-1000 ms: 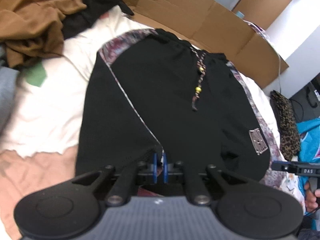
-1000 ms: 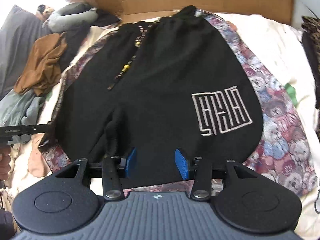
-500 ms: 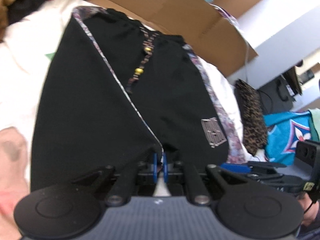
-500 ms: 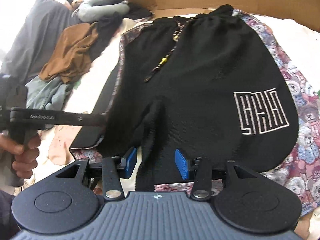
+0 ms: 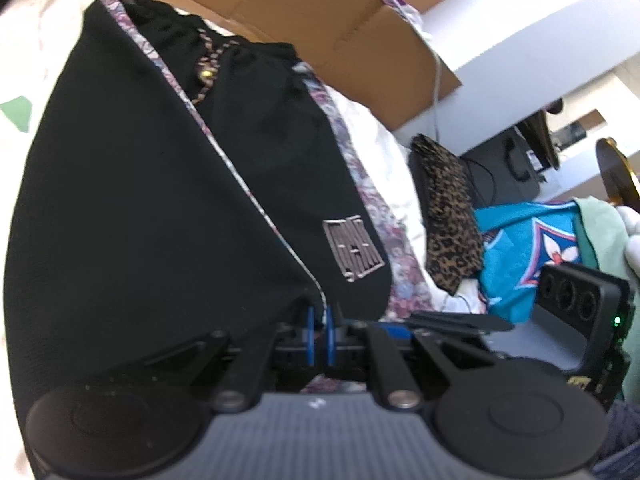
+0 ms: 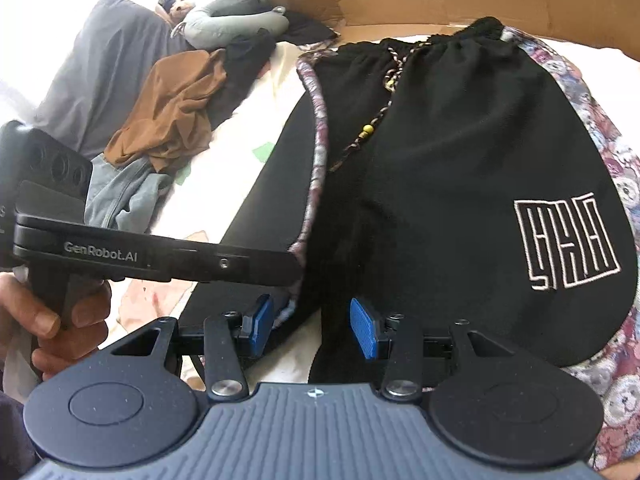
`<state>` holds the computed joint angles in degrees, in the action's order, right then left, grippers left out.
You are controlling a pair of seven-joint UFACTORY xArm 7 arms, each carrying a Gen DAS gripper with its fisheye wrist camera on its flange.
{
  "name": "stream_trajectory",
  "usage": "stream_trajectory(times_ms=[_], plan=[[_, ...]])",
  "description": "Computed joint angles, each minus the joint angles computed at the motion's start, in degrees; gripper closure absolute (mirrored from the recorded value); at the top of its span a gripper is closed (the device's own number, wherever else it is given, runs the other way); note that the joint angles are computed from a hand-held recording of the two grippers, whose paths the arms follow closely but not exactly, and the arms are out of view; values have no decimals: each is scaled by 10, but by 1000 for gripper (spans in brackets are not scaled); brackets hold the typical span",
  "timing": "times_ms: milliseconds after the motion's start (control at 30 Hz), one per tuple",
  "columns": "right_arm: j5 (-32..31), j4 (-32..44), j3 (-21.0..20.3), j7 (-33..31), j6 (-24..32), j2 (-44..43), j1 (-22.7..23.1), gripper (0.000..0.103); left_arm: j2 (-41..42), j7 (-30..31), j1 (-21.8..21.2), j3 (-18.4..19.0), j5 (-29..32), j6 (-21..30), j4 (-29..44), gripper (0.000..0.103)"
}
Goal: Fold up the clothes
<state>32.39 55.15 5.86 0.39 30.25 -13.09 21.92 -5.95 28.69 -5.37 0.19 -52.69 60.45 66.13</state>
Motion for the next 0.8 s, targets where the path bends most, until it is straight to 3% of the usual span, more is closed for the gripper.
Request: stream_trajectory(times_ms=[400,600,667,800], plan=[[-7,3,9,10,-62,22,2,56,12,-12,3,-1,-54,33,18,97],[3,-1,4,0,-84,33,5,76,15,-20,3,-3,-69,43,25,97],[12,-4,3,-16,-96,33,9,98,17,-28,4,-3,-74,43,26,97],[12,-9,2,-21,-99,32,8,101,17,-38,6,-4,-64,51,35,96]])
